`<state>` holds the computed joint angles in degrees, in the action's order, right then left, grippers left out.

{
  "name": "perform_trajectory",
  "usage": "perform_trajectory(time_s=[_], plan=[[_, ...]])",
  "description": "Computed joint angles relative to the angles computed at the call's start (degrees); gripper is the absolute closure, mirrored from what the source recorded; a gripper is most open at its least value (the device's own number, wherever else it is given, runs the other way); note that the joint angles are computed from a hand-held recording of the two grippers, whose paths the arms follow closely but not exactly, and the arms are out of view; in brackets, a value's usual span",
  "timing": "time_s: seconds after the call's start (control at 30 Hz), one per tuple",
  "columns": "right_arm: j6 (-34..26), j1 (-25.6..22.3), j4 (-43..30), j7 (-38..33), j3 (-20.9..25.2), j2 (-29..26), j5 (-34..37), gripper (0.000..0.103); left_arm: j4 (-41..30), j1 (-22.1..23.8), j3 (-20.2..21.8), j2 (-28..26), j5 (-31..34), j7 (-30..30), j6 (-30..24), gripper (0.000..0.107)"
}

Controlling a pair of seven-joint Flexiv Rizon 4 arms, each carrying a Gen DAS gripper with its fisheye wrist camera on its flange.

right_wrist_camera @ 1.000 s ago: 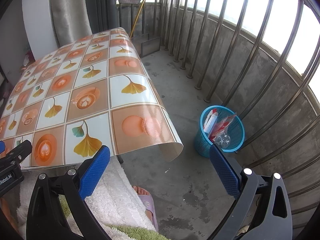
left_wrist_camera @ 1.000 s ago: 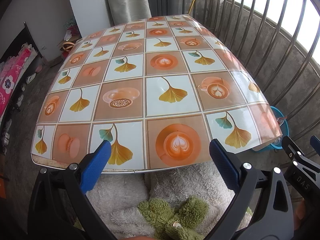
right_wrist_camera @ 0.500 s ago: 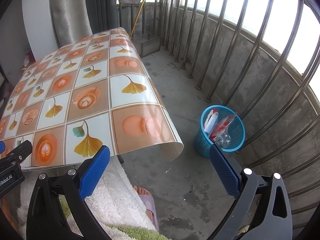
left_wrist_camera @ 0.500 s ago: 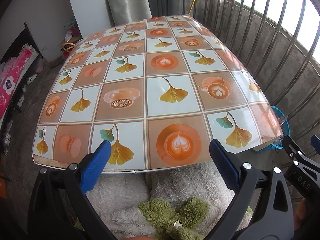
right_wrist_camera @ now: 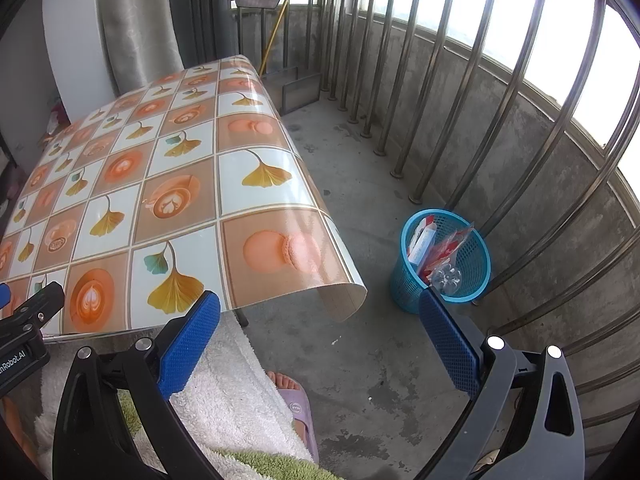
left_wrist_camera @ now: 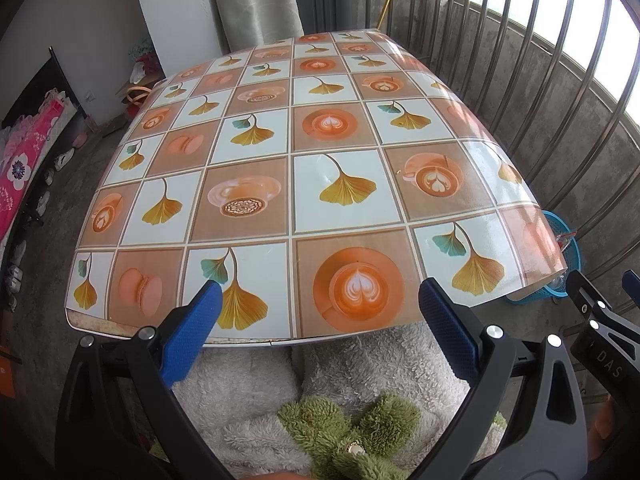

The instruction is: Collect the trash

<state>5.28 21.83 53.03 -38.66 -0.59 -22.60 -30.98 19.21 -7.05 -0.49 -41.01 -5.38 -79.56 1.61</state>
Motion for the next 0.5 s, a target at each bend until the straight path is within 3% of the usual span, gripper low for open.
perform_trajectory(time_s=[0.5], plan=[[0.0,0.0,-0.1,0.2,0.0,-0.1,0.2,0.006,0.2,-0.1,0.0,0.1,0.1,0.0,0.1,0.012]])
